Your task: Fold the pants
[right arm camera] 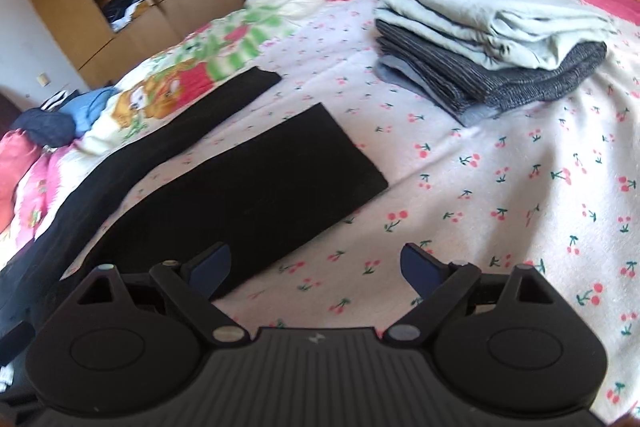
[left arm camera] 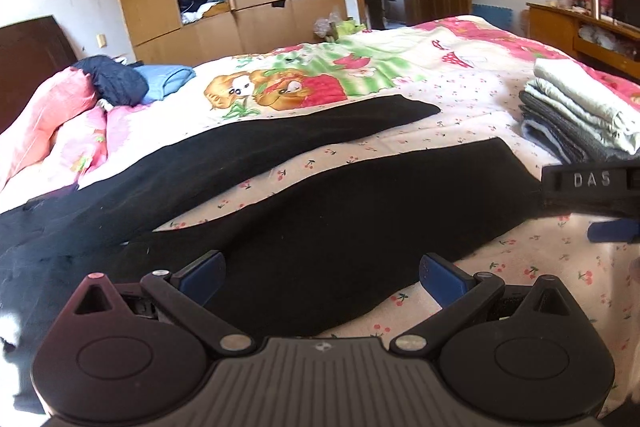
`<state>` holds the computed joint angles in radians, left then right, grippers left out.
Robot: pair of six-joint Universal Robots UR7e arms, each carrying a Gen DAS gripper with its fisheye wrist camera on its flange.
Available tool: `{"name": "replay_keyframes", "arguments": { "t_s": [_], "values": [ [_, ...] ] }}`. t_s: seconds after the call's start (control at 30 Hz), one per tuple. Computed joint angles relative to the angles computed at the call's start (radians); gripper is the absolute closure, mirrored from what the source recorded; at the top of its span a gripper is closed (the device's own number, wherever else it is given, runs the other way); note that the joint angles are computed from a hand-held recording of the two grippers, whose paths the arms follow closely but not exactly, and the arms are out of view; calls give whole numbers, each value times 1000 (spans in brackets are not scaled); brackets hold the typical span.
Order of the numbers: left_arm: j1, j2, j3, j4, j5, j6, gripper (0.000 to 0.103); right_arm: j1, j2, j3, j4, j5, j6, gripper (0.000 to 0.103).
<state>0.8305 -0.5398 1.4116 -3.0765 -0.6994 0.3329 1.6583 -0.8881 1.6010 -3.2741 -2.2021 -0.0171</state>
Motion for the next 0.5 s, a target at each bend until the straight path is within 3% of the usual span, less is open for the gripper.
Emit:
{"name": "replay_keyframes", "arguments": {
  "t_s": [0.33, 0.5],
  "values": [
    [18, -8, 38, -63, -23, 60, 0, -31, 41, -43, -28, 22, -5, 11],
    [34, -6, 19, -39, -16, 26, 0, -38, 64, -75, -14, 43, 9, 11]
  ]
}}
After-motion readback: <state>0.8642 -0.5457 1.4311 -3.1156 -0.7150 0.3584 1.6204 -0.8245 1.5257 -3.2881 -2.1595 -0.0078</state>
